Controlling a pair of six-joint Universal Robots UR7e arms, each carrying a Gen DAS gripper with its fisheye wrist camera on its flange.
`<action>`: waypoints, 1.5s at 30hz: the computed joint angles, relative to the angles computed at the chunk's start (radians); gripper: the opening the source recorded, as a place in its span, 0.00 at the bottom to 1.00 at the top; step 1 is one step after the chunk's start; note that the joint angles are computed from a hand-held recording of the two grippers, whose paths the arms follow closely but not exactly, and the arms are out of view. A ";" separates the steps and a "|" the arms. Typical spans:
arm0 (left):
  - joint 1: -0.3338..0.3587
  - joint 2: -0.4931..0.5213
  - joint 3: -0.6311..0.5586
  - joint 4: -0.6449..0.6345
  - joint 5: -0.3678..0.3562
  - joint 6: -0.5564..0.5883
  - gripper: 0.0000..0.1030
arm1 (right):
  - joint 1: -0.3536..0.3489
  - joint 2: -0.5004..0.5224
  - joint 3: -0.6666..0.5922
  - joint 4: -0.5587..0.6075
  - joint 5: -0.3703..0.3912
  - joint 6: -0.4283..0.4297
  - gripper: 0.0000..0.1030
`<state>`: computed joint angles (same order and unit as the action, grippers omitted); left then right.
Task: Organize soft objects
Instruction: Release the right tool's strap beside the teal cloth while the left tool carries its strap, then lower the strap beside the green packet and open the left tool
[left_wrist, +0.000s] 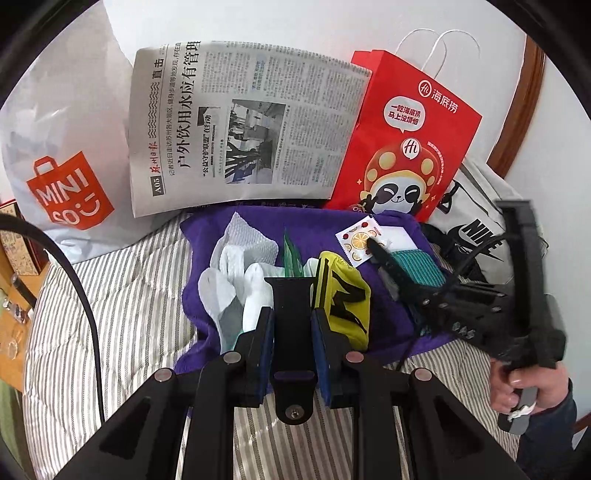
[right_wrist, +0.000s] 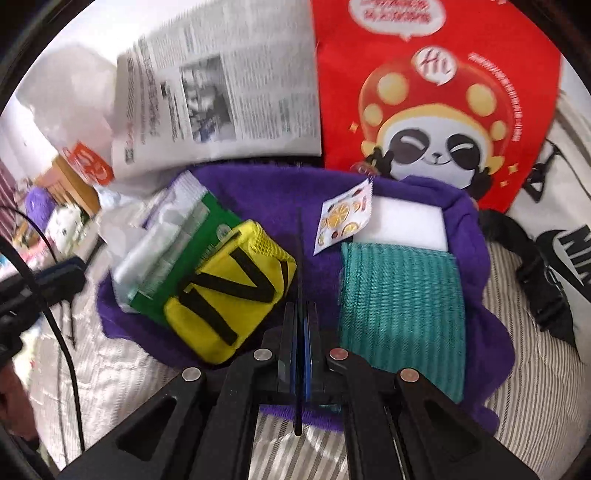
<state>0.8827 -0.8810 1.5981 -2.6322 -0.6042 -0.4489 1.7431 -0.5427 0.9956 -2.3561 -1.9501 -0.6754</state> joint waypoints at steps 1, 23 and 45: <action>0.003 -0.001 0.001 -0.009 -0.004 0.005 0.19 | 0.001 0.013 -0.012 0.005 -0.015 -0.001 0.03; 0.028 -0.010 0.026 -0.102 -0.049 0.047 0.19 | -0.013 0.076 -0.092 0.096 -0.057 0.019 0.07; 0.030 0.005 0.003 -0.059 -0.068 0.030 0.19 | -0.003 -0.036 -0.013 0.004 0.037 -0.006 0.38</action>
<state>0.9123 -0.8761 1.6013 -2.6908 -0.6723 -0.4188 1.7398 -0.5783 0.9831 -2.3524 -1.9134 -0.6813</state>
